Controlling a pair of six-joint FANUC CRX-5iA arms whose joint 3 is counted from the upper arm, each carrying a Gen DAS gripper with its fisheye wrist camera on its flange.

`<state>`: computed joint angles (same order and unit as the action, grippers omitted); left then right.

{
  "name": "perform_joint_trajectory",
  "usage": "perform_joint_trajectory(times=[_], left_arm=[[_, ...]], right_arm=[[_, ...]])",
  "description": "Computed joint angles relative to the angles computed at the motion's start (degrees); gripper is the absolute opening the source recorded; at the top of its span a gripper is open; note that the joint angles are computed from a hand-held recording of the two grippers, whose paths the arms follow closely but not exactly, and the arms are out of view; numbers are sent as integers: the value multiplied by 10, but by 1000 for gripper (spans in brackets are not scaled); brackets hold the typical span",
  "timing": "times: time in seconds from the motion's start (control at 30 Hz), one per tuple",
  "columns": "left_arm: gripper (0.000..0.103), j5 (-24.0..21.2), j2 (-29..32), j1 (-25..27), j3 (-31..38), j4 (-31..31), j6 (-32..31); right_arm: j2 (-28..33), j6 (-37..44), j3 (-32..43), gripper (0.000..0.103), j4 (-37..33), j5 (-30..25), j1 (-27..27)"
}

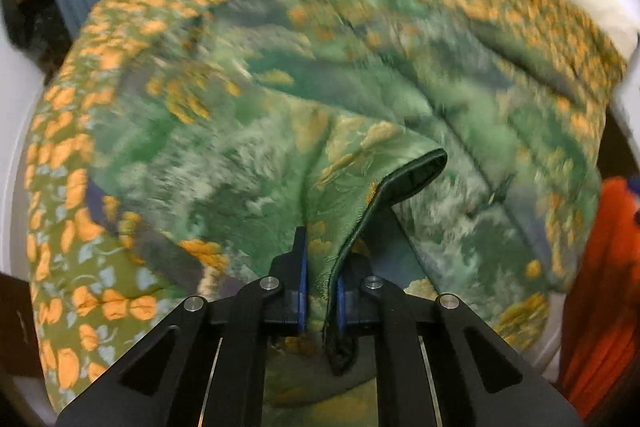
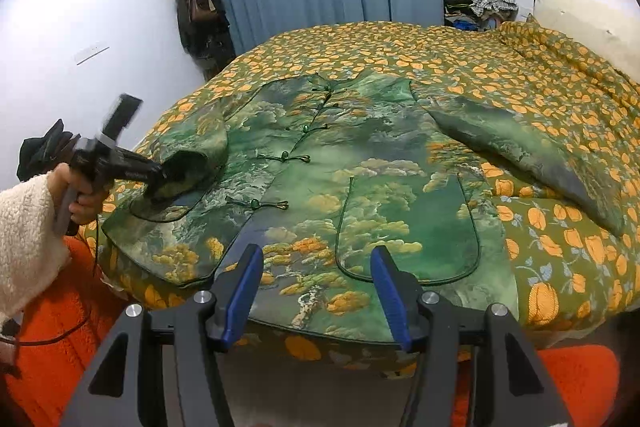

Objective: Fold large clothes
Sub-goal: 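Grasp the other folded sleeve with the left gripper and lay it outward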

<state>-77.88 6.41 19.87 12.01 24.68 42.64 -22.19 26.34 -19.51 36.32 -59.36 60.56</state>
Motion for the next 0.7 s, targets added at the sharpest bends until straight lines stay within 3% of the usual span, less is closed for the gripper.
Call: perform_joint_trajectory(times=[0.17, 0.27, 0.4, 0.47, 0.53, 0.57, 0.63, 0.7], left_arm=[[9, 17, 2, 74, 41, 68, 41], [10, 30, 15, 124, 81, 75, 79], [17, 68, 29, 170, 121, 16, 153], [33, 97, 34, 186, 137, -54, 209], [45, 117, 34, 197, 140, -102, 253], [45, 122, 33, 206, 137, -122, 276], [48, 120, 26, 217, 125, -135, 296], [56, 121, 10, 225, 96, -131, 292]], right_arm=[[1, -5, -5, 57, 17, 2, 2], [6, 2, 0, 57, 11, 4, 1], [18, 18, 16, 57, -13, -1, -4], [24, 24, 26, 57, -21, -9, -6], [42, 40, 50, 57, -39, -32, -15], [52, 44, 62, 57, -44, -46, -19], [74, 54, 87, 57, -50, -80, -28], [92, 63, 106, 57, -58, -105, -37]])
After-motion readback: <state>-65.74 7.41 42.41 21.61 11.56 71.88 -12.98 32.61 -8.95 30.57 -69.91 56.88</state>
